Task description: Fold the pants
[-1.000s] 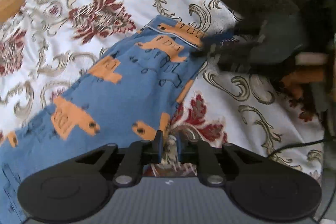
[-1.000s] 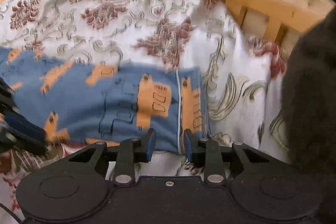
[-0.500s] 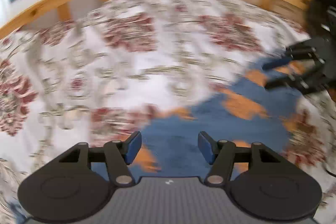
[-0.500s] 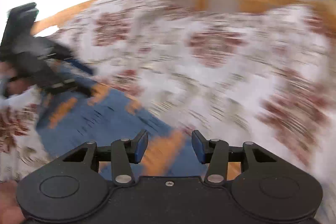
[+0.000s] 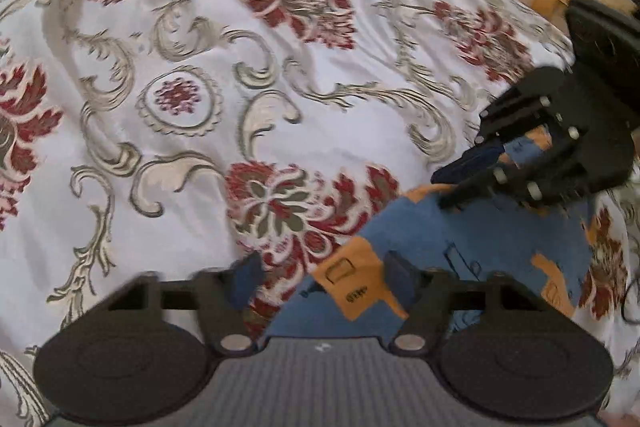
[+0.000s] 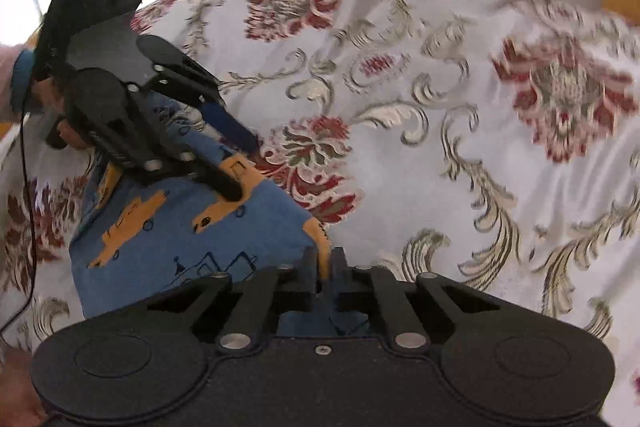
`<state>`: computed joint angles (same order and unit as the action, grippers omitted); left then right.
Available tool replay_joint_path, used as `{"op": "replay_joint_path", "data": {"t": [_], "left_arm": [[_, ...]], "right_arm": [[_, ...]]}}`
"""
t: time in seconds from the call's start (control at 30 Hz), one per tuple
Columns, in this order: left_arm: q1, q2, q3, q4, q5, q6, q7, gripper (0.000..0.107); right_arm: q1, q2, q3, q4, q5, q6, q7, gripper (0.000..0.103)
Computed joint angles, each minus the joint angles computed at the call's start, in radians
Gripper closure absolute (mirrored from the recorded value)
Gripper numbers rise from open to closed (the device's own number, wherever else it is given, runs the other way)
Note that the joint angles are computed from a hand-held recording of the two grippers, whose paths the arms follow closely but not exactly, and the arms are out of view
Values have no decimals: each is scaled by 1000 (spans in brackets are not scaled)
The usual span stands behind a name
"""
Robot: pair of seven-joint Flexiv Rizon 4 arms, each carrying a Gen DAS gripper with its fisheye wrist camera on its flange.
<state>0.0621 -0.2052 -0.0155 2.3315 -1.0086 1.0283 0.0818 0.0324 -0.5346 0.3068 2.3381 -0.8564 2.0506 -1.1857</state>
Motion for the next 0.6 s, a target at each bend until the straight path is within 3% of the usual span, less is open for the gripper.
{"op": "replay_joint_path", "data": {"t": [0.1, 0.13, 0.27, 0.4, 0.47, 0.53, 0.6], "left_arm": [[-14, 28, -8, 43, -57, 31, 77, 82], [-22, 41, -14, 61, -106, 46, 125, 84], [-54, 86, 2, 112, -214, 59, 263, 88], [-57, 119, 39, 154, -155, 29, 294, 88], [-53, 128, 50, 165, -123, 17, 302, 87], [-42, 138, 62, 162, -96, -23, 297, 79], [-7, 140, 87, 128, -13, -130, 230, 52]], "right_arm": [[44, 43, -27, 53, 26, 30, -90, 100], [45, 48, -24, 59, 14, 29, -100, 100], [-7, 63, 2, 88, -103, 15, -73, 100], [-55, 38, 10, 84, -226, -6, 13, 101], [-23, 40, -11, 99, -186, 8, -4, 101], [14, 48, -28, 114, -130, 21, -40, 100], [57, 61, -46, 132, -62, 32, -98, 100]]}}
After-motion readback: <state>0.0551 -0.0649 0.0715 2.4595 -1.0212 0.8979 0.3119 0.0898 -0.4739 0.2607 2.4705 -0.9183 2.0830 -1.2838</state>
